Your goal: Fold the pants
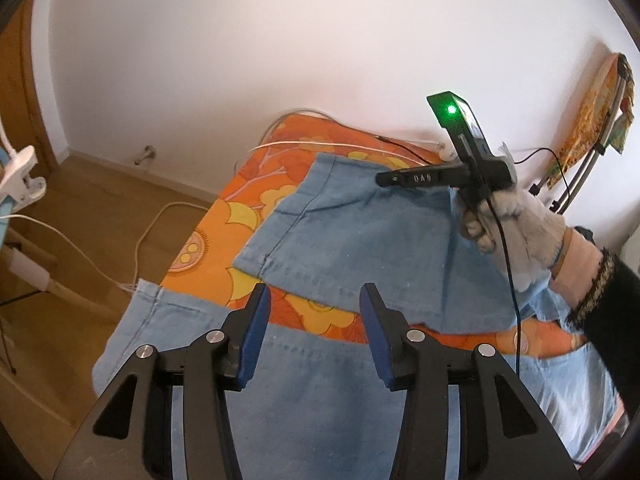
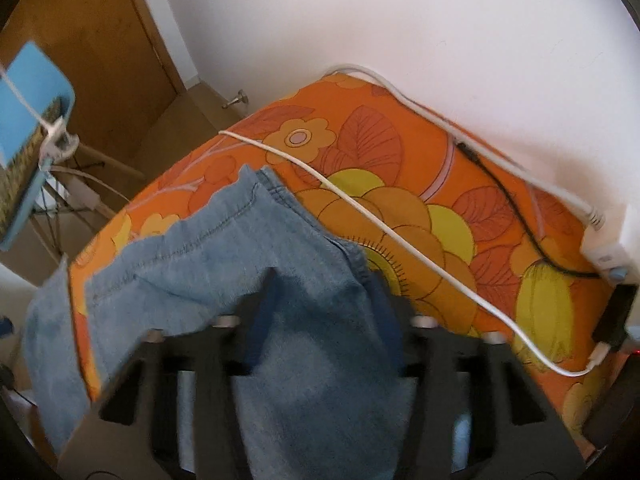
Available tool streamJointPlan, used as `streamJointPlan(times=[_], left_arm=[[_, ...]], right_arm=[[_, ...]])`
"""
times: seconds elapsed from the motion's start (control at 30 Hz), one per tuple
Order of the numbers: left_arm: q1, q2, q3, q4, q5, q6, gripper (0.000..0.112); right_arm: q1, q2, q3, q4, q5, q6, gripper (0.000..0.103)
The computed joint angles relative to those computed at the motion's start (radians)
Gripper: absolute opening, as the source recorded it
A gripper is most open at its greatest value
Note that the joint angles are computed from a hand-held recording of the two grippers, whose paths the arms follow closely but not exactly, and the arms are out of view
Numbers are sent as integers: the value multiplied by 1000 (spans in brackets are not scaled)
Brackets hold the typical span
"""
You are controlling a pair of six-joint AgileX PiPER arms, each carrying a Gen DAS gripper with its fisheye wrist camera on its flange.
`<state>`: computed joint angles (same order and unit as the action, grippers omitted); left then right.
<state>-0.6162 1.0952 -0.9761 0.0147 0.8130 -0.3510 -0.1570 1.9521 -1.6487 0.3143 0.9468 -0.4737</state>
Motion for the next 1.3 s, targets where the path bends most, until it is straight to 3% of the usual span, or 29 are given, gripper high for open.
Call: streamJointPlan(times=[0.1,0.33,0.5,0.67,0.8,0.9,1.03,1.3], left_arm=[[38,17,-3,-74,-13,53,45],[109,70,-32,-240,-25,152,45],[110,91,-62,-291,-30,155,45],[90,105,-61,-377,-38,190,45],[60,171,-65,-460,-35,231,45],[76,222,-56,-555,-29,271,45],[56,263,-58,-589,-35,265,45],[-24,328,-125,-497,-13,186,45]], right_arm=[[-7,-65,67,40,-20,-27,8],[26,-338,337,144,-89,-200,6],[30,-536,507,251,-34,-294,6],[119,-701,685,217,-25,-289,6],[155,-769,786,210,-57,-255,6],[110,-795,827,261,-38,-283,6],[110,-832,864,277,-48,-287,8],[10,-861,898,393,68,-367,13]])
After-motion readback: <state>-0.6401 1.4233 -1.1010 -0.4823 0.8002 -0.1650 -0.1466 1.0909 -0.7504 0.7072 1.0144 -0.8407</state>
